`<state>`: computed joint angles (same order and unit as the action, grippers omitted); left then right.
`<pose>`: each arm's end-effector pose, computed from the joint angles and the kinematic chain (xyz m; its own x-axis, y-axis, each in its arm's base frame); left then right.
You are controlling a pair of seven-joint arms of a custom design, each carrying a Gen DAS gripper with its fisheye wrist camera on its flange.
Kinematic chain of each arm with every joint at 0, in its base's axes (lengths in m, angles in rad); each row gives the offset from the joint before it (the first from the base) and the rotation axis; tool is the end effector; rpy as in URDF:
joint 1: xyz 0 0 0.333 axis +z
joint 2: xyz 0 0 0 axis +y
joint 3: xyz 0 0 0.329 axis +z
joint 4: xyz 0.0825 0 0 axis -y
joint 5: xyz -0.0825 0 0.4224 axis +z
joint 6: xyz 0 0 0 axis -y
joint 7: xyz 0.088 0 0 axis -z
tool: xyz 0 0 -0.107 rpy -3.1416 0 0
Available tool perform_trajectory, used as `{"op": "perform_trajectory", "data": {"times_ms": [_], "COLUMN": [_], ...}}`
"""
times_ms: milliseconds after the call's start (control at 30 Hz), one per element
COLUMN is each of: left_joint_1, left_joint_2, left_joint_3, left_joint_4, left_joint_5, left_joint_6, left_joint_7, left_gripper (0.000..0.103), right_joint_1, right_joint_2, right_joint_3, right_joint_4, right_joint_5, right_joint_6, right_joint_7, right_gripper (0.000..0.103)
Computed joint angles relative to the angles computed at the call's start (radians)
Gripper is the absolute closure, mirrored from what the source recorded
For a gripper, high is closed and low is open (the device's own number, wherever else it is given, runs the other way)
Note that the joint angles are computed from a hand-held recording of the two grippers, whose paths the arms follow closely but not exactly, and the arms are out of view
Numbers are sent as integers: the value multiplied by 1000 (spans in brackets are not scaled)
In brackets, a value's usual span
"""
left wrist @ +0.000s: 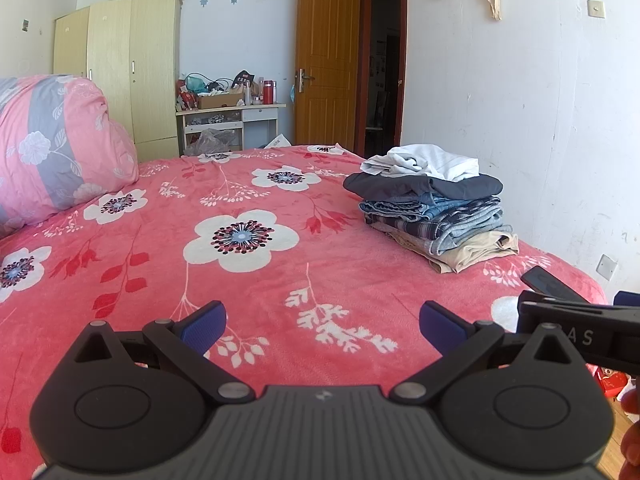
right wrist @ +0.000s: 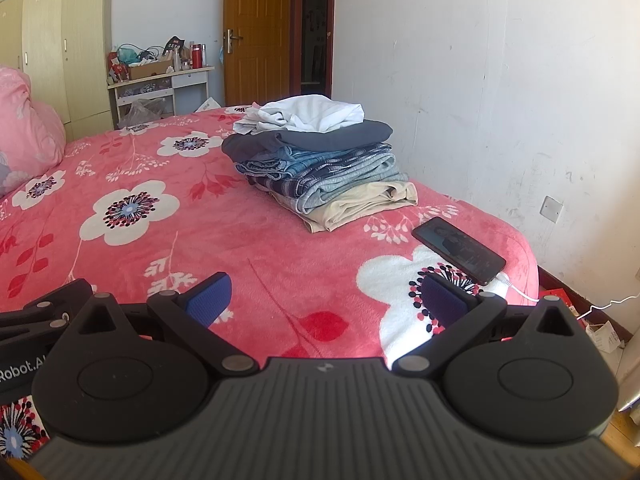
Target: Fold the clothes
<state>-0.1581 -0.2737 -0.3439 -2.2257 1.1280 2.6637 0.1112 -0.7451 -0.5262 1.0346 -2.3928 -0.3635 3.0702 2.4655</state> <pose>0.4612 -0.2974 0.5410 0.0671 -0.9977 0.0024 -0.4834 -0.0347 -0.8747 0.4884 0.2269 0.5030 -0.0858 -0.9963 0.0055 -0.4970 0.0380 -0.8669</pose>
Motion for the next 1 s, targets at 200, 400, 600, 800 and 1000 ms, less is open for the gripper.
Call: {"op": "perform_trajectory", "data": {"times_ms": [200, 400, 600, 800, 1000], "left_joint_1": [-3, -4, -5, -2, -2], "left_joint_2": [6, 8, 4, 3, 2], "left_joint_3": [1, 1, 3, 2, 4], "left_joint_4": [5, 7, 5, 8, 7], "left_joint_5": [-4, 3, 0, 5, 4], "left_joint_6": [-7, -9, -10, -11, -9], "left_joint_7": [6, 0, 4, 2, 3], "left_gripper": [0, 0, 0, 0, 0], "right_joint_1": [-3, -3, -8, -10, -4], "right_joint_2": [13, 14, 20, 22, 23], "right_joint_3": [2, 1, 4, 6, 3], "right_joint_4": [6, 7, 14, 18, 16], "right_joint_5": [-7, -18, -22, -26, -20], "right_joint_6": [-7, -3, -3, 2, 4], "right_joint_7": [2, 12, 14, 13, 7], "right_gripper": [1, 1, 1, 1, 1]}}
